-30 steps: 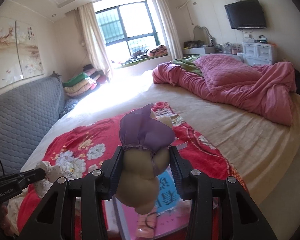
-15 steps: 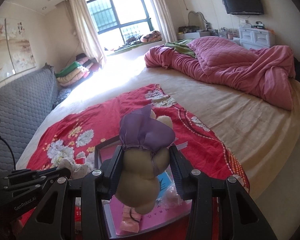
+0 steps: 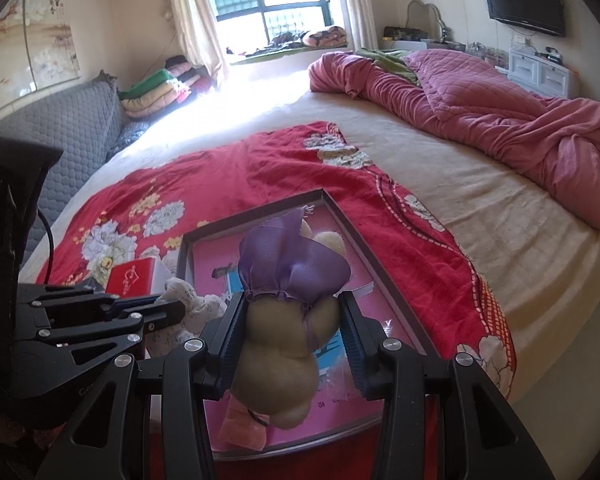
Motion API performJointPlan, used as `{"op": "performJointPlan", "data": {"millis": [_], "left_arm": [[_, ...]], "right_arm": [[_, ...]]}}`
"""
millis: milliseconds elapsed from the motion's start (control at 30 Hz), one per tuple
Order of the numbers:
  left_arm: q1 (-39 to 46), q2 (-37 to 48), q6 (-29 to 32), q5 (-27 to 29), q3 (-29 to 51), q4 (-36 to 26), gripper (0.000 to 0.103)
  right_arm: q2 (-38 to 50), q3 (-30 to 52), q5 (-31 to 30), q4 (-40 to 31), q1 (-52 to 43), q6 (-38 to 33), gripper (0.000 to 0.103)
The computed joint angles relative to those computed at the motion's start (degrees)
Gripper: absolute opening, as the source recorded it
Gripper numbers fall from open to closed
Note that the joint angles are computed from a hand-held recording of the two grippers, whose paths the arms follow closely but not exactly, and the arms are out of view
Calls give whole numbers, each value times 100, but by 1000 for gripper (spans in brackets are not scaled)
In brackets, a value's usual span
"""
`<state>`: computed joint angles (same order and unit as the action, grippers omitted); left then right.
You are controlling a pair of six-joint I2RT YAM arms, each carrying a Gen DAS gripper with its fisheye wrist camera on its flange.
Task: Organize soft objects
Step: 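Lower the scrunchie and bunny into the tray and open both tools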
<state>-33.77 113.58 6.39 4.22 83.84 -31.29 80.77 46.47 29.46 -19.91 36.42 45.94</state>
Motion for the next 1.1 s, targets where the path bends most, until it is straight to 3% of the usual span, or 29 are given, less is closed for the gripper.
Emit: {"op": "performJointPlan", "data": {"millis": [267, 533, 833, 1100], "left_arm": [[162, 364, -120, 216, 354, -134, 8], [90, 336, -199, 85, 218, 23, 8], [-12, 383, -78, 110, 132, 120, 9], [-61, 439, -161, 93, 134, 162, 10]], "right_arm": [[616, -32, -583, 446, -207, -56, 47], [1064, 62, -941, 610, -425, -76, 47], [1535, 573, -708, -55, -380, -57, 49], [1371, 336, -819, 195, -417, -54, 53]]}}
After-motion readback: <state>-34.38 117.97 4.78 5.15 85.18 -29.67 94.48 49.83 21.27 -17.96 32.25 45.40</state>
